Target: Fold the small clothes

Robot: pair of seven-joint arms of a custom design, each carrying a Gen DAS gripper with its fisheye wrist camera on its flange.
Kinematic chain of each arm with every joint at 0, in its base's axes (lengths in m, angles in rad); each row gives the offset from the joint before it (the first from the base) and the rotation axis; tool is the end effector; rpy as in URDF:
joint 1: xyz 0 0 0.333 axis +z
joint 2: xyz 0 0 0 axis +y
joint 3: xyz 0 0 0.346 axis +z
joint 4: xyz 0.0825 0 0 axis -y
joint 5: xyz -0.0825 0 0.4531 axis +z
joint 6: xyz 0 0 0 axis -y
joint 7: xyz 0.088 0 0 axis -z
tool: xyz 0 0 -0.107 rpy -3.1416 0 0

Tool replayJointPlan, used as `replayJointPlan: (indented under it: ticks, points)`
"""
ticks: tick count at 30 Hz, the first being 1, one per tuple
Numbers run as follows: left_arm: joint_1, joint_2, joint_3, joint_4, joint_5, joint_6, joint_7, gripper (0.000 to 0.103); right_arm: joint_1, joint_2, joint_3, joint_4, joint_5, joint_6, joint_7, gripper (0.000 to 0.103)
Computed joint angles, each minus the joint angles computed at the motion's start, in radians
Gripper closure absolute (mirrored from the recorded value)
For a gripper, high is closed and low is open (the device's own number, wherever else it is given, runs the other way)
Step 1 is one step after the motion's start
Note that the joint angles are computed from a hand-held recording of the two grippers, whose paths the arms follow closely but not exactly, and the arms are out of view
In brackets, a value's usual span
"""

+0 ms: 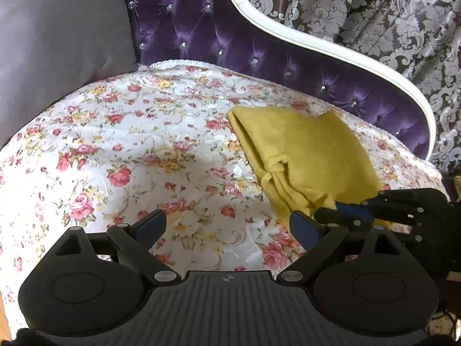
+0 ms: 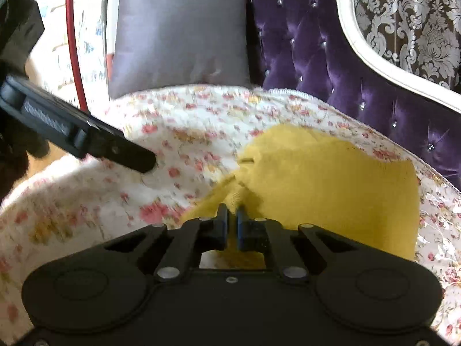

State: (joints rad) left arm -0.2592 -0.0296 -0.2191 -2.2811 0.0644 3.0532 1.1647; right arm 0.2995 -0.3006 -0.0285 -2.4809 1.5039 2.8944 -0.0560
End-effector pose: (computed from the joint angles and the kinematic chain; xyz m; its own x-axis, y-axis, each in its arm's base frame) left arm 0.5428 -0.2878 0.4485 -0.2237 -0.9469 0.2310 -0.7331 0.0072 -0.6801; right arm 0.4977 0.0769 0.4271 0.5180 -0.8539 -0.0491 -0.5059 -0.2596 -0.8226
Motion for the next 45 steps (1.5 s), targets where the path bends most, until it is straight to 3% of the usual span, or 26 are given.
replayJointPlan:
  ticks: [4, 6, 9, 11, 16, 21, 24, 27, 32, 34, 36, 37, 38, 39, 41, 45]
  points:
    - [-0.008, 0.023, -0.005, 0.022, -0.036, 0.022, 0.022, 0.010, 0.013, -0.012, 0.026, -0.029, -0.143, 0.000, 0.075, 0.090]
    - [-0.010, 0.047, -0.017, 0.047, -0.089, 0.026, 0.065, 0.010, 0.030, -0.010, 0.009, -0.037, -0.156, 0.002, 0.057, 0.089]
    - [0.019, 0.093, -0.090, 0.100, -0.328, 0.021, 0.284, 0.010, 0.036, -0.049, -0.049, -0.042, -0.059, -0.042, -0.030, 0.067]
    - [0.036, 0.122, -0.124, 0.133, -0.401, 0.008, 0.354, 0.010, 0.002, -0.079, -0.083, -0.047, -0.048, -0.109, 0.003, 0.035]
    - [0.066, 0.172, -0.178, 0.178, -0.474, 0.004, 0.397, 0.010, -0.113, -0.066, -0.149, -0.004, -0.037, -0.204, 0.166, 0.023]
    - [0.063, 0.216, -0.179, 0.213, -0.416, -0.031, 0.345, 0.010, -0.209, 0.112, -0.179, 0.130, 0.017, -0.306, 0.303, 0.023]
    - [0.051, 0.234, -0.164, 0.222, -0.351, -0.023, 0.295, 0.010, -0.257, 0.213, -0.179, 0.196, 0.049, -0.425, 0.369, 0.022]
    - [0.097, 0.256, -0.218, 0.237, -0.376, -0.011, 0.311, 0.009, -0.302, 0.283, -0.160, 0.232, 0.078, -0.531, 0.383, 0.022]
    - [0.138, 0.315, -0.272, 0.288, -0.362, 0.002, 0.328, 0.009, -0.366, 0.351, -0.107, 0.262, 0.167, -0.637, 0.348, 0.023]
    - [0.226, 0.347, -0.375, 0.304, -0.413, 0.014, 0.392, 0.009, -0.382, 0.366, -0.091, 0.278, 0.171, -0.658, 0.353, 0.030]
    - [0.345, 0.386, -0.514, 0.314, -0.489, 0.029, 0.472, 0.021, -0.389, 0.370, -0.079, 0.289, 0.149, -0.637, 0.383, 0.053]
    - [0.381, 0.402, -0.558, 0.320, -0.534, 0.032, 0.499, 0.056, -0.388, 0.371, -0.073, 0.292, 0.138, -0.614, 0.390, 0.058]
    - [0.394, 0.405, -0.567, 0.322, -0.510, 0.020, 0.457, 0.087, -0.388, 0.371, -0.068, 0.295, 0.127, -0.596, 0.398, 0.059]
    - [0.394, 0.404, -0.561, 0.326, -0.498, -0.005, 0.434, 0.087, -0.385, 0.358, -0.063, 0.288, 0.118, -0.568, 0.402, 0.059]
    - [0.435, 0.397, -0.605, 0.318, -0.540, -0.024, 0.481, 0.087, -0.375, 0.321, -0.056, 0.264, 0.095, -0.507, 0.417, 0.061]
    - [0.593, 0.343, -0.782, 0.272, -0.731, -0.086, 0.631, 0.087, -0.352, 0.224, -0.058, 0.190, 0.024, -0.427, 0.469, 0.061]
